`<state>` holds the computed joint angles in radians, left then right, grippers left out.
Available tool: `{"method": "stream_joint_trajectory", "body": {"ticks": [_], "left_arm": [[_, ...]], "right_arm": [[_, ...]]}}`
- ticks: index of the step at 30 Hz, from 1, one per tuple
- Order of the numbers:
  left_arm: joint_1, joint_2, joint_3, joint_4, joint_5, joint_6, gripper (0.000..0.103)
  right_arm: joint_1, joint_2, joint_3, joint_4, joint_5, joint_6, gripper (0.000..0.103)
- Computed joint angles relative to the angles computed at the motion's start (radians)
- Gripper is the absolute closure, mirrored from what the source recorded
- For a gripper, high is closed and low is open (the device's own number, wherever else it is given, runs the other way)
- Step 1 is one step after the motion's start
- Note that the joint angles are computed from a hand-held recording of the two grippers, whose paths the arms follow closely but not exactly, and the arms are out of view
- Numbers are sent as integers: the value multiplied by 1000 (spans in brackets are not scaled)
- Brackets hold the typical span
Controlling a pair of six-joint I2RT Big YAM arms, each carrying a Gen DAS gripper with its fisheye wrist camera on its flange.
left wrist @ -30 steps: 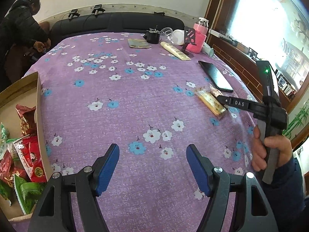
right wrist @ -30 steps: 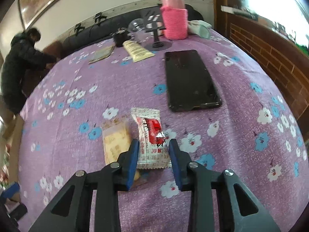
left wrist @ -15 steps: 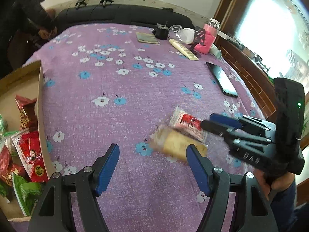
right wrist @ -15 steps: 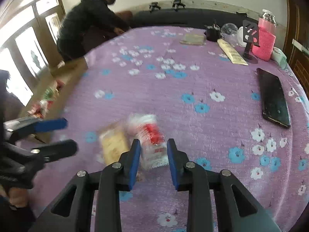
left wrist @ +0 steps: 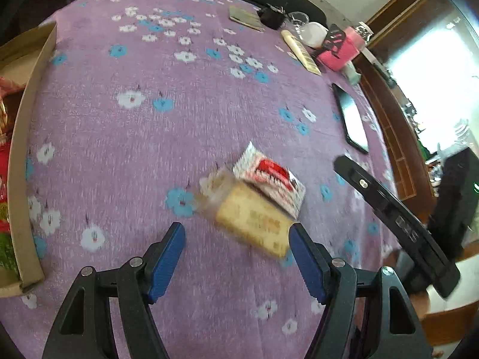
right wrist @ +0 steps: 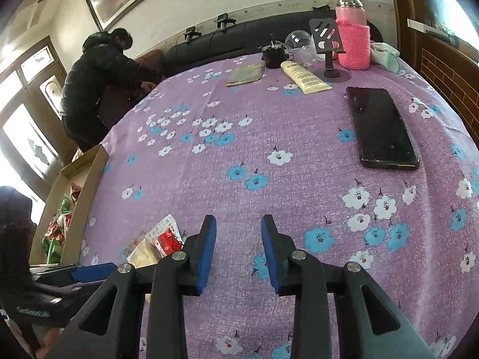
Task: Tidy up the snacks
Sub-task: 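Move the right tool over the red-and-white sachet while the left tool approaches the yellow cake packet, then grasp the clear packet with yellow cake using the left tool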
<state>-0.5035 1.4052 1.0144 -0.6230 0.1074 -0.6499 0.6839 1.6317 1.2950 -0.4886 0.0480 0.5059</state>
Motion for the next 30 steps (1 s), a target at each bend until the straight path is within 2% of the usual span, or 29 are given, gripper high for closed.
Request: {"method": "stream_joint_trajectory", "body": {"ticks": [2, 4, 6, 7, 9, 10, 12, 14, 18, 20, 22, 25, 27, 30], "left_arm": [[-15, 23, 26, -20, -47, 21, 28], [-44, 55, 58, -39, -132, 54, 30], [-65, 85, 83, -42, -204, 90, 44], [-74, 98, 91, -30, -237, 125, 44], [-68, 109, 95, 0, -242, 168, 45], [-66, 117, 103, 12, -247, 214, 45], [-56, 119, 106, 18, -267, 263, 50], [-32, 104, 93, 20, -210, 295, 54], [-9, 56, 44, 16, -170, 325, 54], [4, 47, 32, 13, -129, 283, 54], [25, 32, 14, 44, -43, 221, 54], [32, 36, 22, 52, 12, 137, 51], [27, 55, 44, 29, 23, 89, 41], [0, 84, 90, -12, -17, 66, 41]], "right_arm": [[1, -7, -6, 8, 6, 4, 73], [-1, -11, -10, 14, 1, 3, 73], [-1, -14, -12, 17, 2, 5, 73], [0, -16, -14, 19, 2, 4, 74], [0, -19, -17, 23, 4, 4, 74], [1, -20, -17, 23, 4, 2, 74], [4, -19, -16, 20, 6, -5, 74], [6, -16, -13, 14, 2, -9, 73], [13, -1, 2, -2, -4, -27, 73], [17, 5, 9, -7, -6, -35, 73], [20, 9, 12, -10, 6, -33, 73], [15, 9, 9, -10, 12, -13, 73], [8, 5, 2, -3, 12, 5, 73], [2, -5, -8, 10, 13, 20, 73]]}}
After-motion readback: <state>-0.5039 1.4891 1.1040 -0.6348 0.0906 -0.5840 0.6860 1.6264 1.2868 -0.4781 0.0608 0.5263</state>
